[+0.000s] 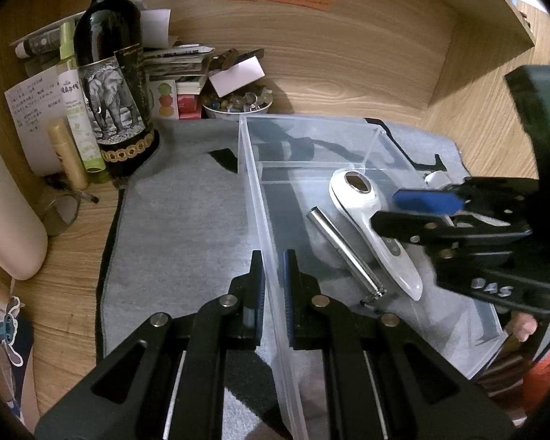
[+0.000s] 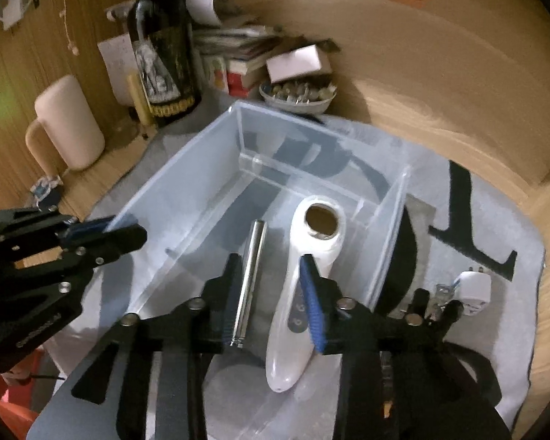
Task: Organize rigid objects
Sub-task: 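Lift the silver cylinder into the box beside the white device and release, then grasp the white plug adapter with the right gripper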
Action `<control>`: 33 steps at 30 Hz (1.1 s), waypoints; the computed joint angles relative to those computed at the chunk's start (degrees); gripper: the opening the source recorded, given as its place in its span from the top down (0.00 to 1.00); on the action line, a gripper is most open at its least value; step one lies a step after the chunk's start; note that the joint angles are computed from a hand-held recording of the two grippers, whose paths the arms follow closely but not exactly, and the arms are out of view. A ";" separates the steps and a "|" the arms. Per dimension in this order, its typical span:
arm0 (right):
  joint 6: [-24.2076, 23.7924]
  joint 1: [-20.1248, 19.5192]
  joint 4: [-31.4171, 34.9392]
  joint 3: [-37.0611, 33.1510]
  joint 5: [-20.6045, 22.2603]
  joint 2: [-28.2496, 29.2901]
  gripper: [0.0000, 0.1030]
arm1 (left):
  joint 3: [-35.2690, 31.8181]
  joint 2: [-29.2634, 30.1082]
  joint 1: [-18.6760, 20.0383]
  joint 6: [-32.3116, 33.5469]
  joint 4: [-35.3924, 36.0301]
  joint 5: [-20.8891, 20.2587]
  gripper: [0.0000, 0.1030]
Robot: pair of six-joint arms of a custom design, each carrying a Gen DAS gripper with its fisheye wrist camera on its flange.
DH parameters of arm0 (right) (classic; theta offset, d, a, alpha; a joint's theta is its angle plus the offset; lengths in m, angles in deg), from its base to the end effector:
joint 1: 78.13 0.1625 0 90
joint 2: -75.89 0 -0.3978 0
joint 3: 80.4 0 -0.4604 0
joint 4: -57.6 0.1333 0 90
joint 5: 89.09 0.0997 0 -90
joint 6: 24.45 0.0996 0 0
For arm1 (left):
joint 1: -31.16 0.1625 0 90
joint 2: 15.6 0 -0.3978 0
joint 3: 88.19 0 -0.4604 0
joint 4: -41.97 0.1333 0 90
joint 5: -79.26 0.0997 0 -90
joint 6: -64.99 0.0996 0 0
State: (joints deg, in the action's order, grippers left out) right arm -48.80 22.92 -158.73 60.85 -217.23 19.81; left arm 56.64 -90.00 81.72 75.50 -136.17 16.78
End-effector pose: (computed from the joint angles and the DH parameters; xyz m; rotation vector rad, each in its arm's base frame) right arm 0.1447 -0.3664 0.0405 0.4149 -2.2823 0.7659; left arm -0.1048 -0.4097 0.0580 1.0454 2.4882 -0.5718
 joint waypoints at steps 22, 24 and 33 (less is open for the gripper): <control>-0.57 -5.71 -19.46 7.79 -3.80 -11.42 0.36 | -0.45 -0.58 0.64 -0.85 1.42 -0.82 0.91; -0.14 -7.75 -18.91 8.52 -3.51 -12.36 0.36 | -0.55 -0.54 0.64 -0.88 1.64 -0.78 0.91; 0.93 -17.40 -13.20 9.00 -0.09 -13.99 0.36 | -0.52 -0.37 0.24 -1.36 1.78 -0.12 0.91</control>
State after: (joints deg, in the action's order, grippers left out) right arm -47.87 5.52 -171.93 69.85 -217.32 5.82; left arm 56.12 -90.36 81.95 74.14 -134.39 16.66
